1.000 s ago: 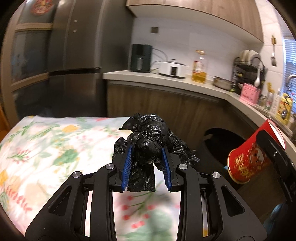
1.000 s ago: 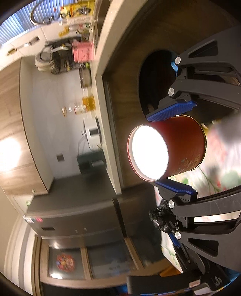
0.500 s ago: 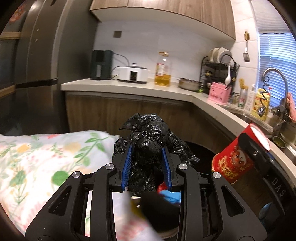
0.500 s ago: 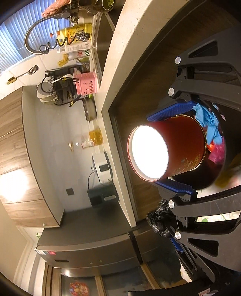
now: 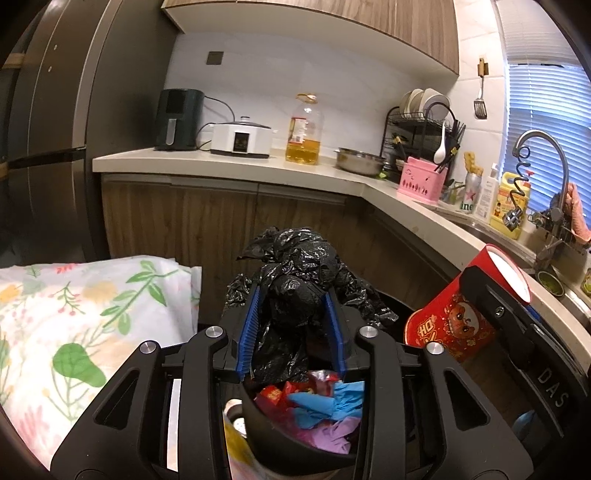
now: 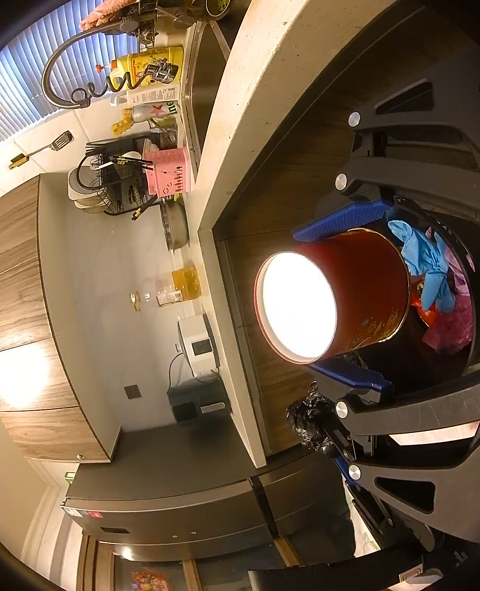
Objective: Collect trash
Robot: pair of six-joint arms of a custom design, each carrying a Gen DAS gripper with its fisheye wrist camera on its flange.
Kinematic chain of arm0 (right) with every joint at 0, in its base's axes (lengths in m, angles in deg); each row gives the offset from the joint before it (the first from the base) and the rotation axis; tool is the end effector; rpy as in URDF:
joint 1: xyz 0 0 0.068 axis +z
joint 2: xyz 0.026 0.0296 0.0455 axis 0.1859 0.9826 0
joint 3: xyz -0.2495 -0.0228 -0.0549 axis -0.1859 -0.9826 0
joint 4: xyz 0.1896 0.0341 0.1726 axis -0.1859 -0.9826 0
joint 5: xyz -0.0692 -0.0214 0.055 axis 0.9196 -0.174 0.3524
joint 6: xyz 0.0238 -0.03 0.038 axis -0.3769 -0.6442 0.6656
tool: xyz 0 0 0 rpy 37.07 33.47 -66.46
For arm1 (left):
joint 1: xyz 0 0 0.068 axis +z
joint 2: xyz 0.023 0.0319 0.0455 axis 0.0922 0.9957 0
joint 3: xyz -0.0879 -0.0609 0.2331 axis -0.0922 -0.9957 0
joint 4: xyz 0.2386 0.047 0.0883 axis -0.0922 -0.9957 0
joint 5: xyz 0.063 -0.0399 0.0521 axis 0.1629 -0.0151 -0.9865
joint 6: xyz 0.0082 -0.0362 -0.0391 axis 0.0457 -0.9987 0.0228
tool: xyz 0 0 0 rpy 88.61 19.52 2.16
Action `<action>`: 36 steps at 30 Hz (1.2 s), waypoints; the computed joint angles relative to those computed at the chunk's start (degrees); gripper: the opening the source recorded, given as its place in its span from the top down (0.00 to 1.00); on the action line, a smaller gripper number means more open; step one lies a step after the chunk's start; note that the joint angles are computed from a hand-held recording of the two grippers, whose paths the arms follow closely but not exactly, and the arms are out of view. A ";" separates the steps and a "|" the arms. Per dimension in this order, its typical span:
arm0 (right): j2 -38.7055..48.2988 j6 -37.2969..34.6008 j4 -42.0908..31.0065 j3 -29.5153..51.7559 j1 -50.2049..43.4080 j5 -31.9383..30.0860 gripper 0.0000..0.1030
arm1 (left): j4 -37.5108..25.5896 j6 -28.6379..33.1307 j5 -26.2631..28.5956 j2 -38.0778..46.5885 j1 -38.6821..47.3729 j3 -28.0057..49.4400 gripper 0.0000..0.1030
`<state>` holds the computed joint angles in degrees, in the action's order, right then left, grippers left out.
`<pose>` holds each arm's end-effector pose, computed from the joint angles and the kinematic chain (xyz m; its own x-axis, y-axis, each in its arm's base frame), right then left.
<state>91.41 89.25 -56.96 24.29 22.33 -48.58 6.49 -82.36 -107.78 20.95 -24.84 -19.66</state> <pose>0.2999 0.0641 0.2315 -0.2834 0.1784 -0.9423 -0.2057 0.9484 0.2414 0.3172 -0.1662 0.2314 -0.3769 -0.1580 -0.9127 -0.0283 0.9869 -0.1591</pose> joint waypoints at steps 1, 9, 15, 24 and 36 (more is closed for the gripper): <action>0.17 0.25 0.18 0.01 0.05 0.20 0.32 | 0.05 -0.13 0.25 0.40 -0.01 0.30 0.65; -1.08 1.10 -1.31 -0.56 -1.78 0.79 0.26 | -0.12 -1.26 -0.80 0.44 0.66 -0.59 0.29; -6.85 -0.66 -7.14 -2.56 -0.39 1.79 0.14 | -3.80 -4.63 -3.10 -5.58 1.07 -5.02 0.13; -16.78 -1.84 -18.27 -6.33 6.55 5.86 0.05 | -15.88 -8.43 -16.05 -22.89 -4.97 -16.08 0.07; -34.34 0.47 -34.72 -10.09 23.16 18.85 0.05 | -48.07 -28.68 -31.12 -45.03 -20.77 -20.67 0.06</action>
